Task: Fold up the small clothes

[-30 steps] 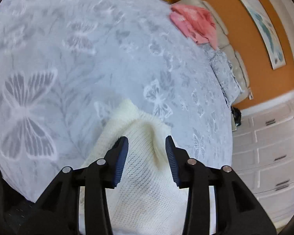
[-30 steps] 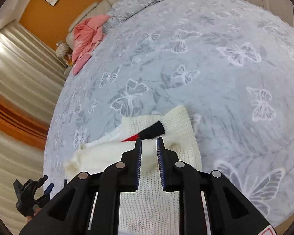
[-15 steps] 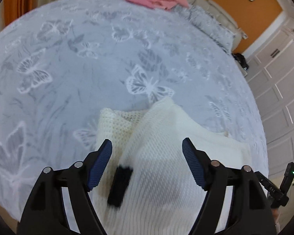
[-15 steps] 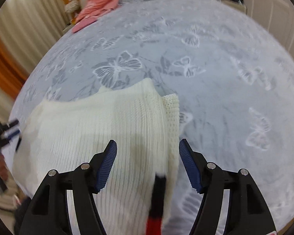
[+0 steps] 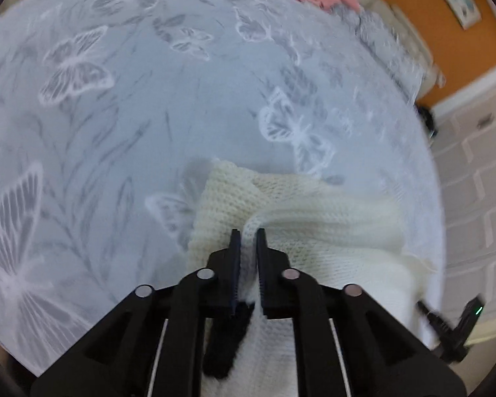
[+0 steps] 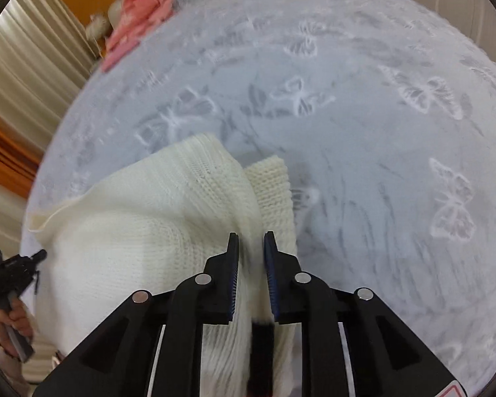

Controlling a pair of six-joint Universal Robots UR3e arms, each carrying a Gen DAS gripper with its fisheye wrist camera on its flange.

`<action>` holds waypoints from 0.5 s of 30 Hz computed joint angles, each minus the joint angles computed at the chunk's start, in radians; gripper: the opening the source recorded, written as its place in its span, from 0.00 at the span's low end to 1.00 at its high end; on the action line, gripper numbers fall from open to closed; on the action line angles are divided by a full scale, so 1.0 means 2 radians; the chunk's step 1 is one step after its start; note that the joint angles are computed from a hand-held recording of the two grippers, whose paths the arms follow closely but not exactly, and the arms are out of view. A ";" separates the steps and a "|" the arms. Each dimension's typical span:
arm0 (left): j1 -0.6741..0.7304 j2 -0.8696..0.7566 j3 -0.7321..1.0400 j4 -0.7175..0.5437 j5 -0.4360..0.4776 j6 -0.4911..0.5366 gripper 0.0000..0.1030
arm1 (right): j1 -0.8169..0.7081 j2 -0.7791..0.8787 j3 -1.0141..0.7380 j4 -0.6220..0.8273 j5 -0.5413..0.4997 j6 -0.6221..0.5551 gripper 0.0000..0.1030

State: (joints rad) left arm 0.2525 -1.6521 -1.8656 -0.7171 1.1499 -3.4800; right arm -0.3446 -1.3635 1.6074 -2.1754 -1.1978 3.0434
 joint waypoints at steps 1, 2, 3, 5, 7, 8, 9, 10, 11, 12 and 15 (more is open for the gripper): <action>0.005 0.016 -0.011 0.002 -0.010 0.004 0.17 | -0.006 -0.022 0.019 0.002 0.013 -0.006 0.22; 0.004 0.022 -0.011 -0.002 -0.008 0.010 0.30 | -0.007 -0.030 0.027 0.007 0.014 -0.012 0.27; -0.002 0.025 -0.007 -0.010 0.003 0.020 0.38 | -0.002 -0.030 0.027 0.013 0.007 -0.017 0.28; -0.015 0.019 -0.003 -0.019 0.026 0.038 0.40 | 0.019 -0.016 0.029 0.010 -0.039 -0.030 0.21; -0.033 0.018 0.012 -0.047 0.069 0.055 0.38 | 0.019 -0.015 0.031 0.013 -0.051 -0.021 0.20; -0.041 0.031 0.014 -0.064 0.092 0.058 0.38 | 0.008 -0.037 0.041 0.021 -0.041 -0.013 0.24; -0.031 0.060 -0.001 -0.069 0.078 0.063 0.39 | 0.001 -0.060 0.051 0.030 -0.036 -0.012 0.30; -0.015 0.097 -0.026 -0.072 0.056 0.069 0.42 | -0.008 -0.089 0.067 0.038 -0.030 -0.017 0.33; -0.001 0.144 -0.049 -0.093 0.044 0.073 0.45 | -0.020 -0.130 0.090 0.052 -0.023 -0.028 0.43; 0.005 0.173 -0.059 -0.116 0.042 0.077 0.51 | -0.031 -0.166 0.111 0.067 -0.020 -0.039 0.47; 0.027 0.268 -0.110 -0.172 0.018 0.097 0.58 | -0.062 -0.259 0.163 0.139 -0.015 -0.069 0.50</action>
